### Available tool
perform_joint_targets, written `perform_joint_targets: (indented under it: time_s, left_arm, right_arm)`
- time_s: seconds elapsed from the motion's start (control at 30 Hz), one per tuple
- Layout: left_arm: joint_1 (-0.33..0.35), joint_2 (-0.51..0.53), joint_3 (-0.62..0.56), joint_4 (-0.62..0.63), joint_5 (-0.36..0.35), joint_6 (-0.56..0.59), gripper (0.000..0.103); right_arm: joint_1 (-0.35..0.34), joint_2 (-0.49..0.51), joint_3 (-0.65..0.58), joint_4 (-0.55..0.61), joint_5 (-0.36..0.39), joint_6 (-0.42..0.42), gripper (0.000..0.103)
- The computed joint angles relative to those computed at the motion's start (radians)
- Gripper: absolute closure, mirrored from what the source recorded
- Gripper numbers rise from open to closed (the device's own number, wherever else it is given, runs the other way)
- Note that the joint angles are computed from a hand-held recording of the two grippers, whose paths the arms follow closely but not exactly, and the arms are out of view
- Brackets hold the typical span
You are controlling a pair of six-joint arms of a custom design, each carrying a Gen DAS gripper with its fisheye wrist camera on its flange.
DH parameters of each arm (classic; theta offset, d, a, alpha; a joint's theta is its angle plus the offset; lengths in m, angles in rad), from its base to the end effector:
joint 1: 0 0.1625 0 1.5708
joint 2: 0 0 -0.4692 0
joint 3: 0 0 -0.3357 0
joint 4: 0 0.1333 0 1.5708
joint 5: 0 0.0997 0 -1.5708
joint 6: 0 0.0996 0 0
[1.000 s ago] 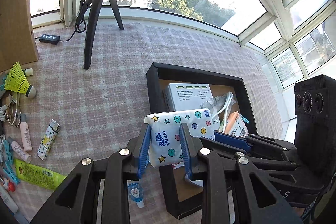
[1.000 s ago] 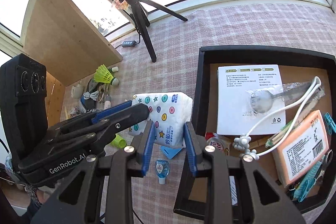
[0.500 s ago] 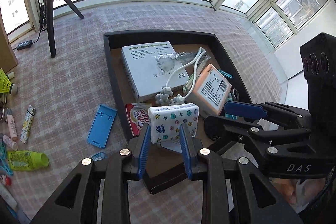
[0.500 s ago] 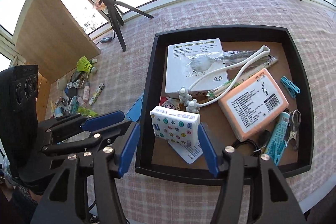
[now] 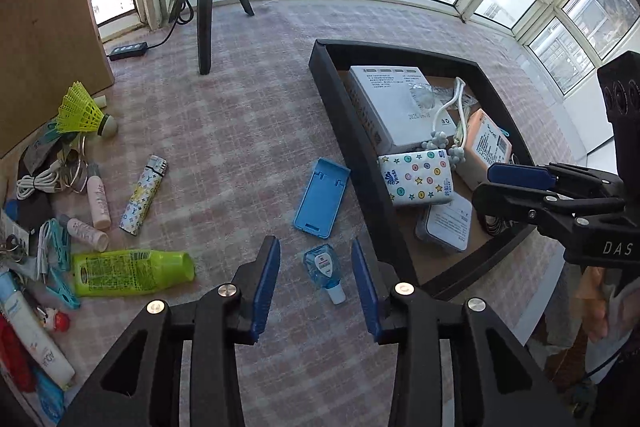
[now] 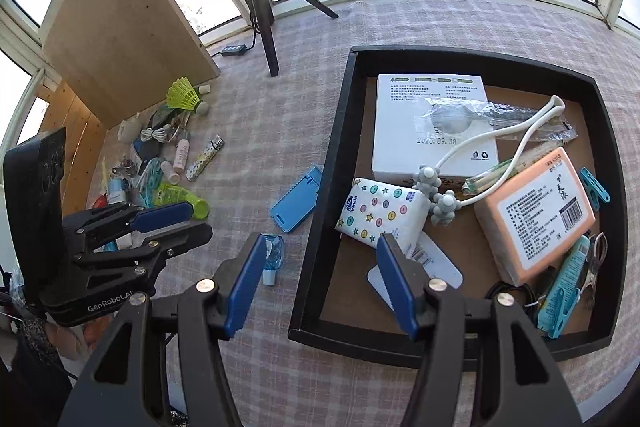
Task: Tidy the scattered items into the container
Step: 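Grasp the patterned lighter with the right gripper while the left gripper grasps a pink lotion bottle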
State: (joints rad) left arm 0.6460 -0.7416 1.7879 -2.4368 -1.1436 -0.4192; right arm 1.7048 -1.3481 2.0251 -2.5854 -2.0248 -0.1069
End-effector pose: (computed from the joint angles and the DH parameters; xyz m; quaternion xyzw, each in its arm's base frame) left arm -0.3708 -0.4981 0.0818 0.2619 0.9376 -0.0626 0.2200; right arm 0.1541 -0.4727 0.3584 0.0779 -0.9581 0.1667 0.2196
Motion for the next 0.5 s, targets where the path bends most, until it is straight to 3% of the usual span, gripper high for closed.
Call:
perform_joint_targets:
  time_s: [0.2, 0.5]
  left_arm:
    - [0.070, -0.087, 0.065, 0.028, 0.089, -0.030, 0.063]
    - [0.185, -0.164, 0.027, 0.104, 0.193, -0.143, 0.061]
  right_arm:
    - [0.050, 0.092, -0.032, 0.011, -0.025, -0.029, 0.046]
    - [0.077, 0.256, -0.146, 0.063, -0.008, 0.042, 0.046]
